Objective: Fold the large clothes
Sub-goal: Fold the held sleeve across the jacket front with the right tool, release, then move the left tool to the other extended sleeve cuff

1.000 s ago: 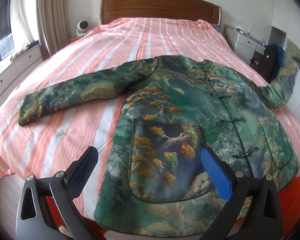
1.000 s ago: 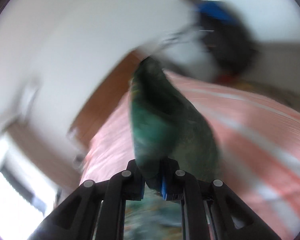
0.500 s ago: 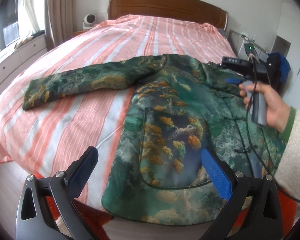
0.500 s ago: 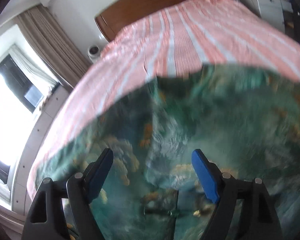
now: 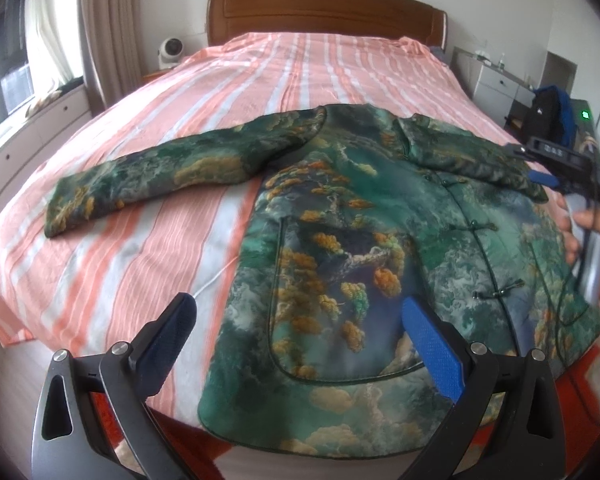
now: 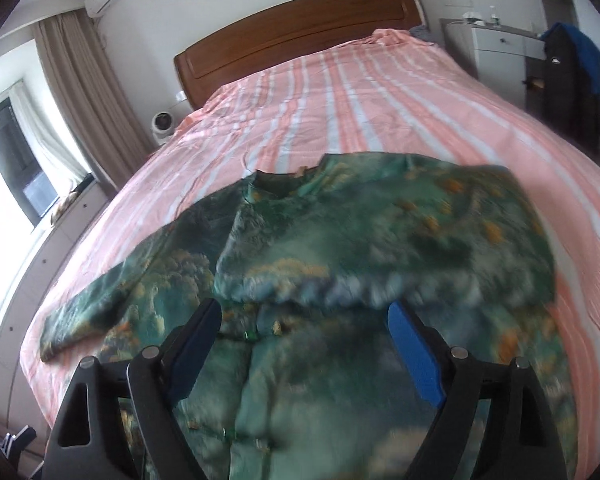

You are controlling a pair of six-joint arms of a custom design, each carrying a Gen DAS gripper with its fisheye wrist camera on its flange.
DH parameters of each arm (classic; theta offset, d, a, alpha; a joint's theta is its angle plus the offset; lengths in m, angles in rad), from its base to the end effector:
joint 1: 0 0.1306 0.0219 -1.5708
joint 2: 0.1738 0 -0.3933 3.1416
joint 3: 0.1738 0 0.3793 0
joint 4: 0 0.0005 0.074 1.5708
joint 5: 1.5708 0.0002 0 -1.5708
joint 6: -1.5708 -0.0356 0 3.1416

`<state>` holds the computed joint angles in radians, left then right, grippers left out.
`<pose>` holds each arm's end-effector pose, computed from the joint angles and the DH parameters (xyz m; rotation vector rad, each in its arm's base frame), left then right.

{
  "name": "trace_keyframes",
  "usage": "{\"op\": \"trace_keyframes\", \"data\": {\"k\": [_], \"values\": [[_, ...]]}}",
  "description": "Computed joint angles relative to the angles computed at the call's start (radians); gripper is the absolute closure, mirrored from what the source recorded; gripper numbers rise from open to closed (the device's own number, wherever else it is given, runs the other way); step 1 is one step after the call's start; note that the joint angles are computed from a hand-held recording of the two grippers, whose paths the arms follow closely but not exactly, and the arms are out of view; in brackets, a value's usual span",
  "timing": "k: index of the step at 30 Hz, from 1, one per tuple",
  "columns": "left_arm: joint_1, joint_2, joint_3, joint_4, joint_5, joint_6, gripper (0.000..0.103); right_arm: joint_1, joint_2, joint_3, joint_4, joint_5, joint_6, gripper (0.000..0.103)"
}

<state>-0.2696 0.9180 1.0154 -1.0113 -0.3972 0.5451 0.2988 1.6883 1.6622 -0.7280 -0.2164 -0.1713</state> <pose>0.2765 -0.0626 0.4318 -0.4900 2.3421 0.1188 0.5648 0.1814 0.4228 -0.2600 2.3394 0.4853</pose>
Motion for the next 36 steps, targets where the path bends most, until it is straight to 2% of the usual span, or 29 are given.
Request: {"op": "trace_keyframes", "data": {"k": [3,5,8,14,20,28,32,36], "values": [[-0.018,0.023,0.021,-0.017,-0.008,-0.002,0.001,0.024,-0.114,-0.152,0.051,0.036,-0.017,0.007],[-0.031,0.028,0.032,-0.017,-0.019,-0.001,0.001,0.048,-0.179,-0.234,0.075,0.064,-0.006,0.006],[-0.052,0.036,0.044,-0.011,-0.043,-0.009,0.001,0.086,-0.276,-0.34,0.081,0.114,0.065,0.005],[-0.076,0.046,0.058,-0.021,-0.063,-0.02,0.001,0.133,-0.392,-0.453,0.071,0.182,0.253,0.005],[-0.083,0.029,0.05,-0.027,-0.067,-0.021,0.001,0.146,-0.485,-0.55,0.073,0.228,0.33,0.005],[-0.071,0.024,0.042,-0.019,-0.049,-0.015,0.001,0.177,-0.574,-0.636,0.101,0.331,0.307,0.005],[-0.062,0.022,0.043,-0.022,-0.048,-0.019,0.001,0.182,-0.582,-0.644,0.106,0.331,0.269,0.005],[-0.045,0.015,0.038,-0.023,-0.058,-0.019,0.001,0.2,-0.584,-0.647,0.119,0.358,0.285,0.005]]}}
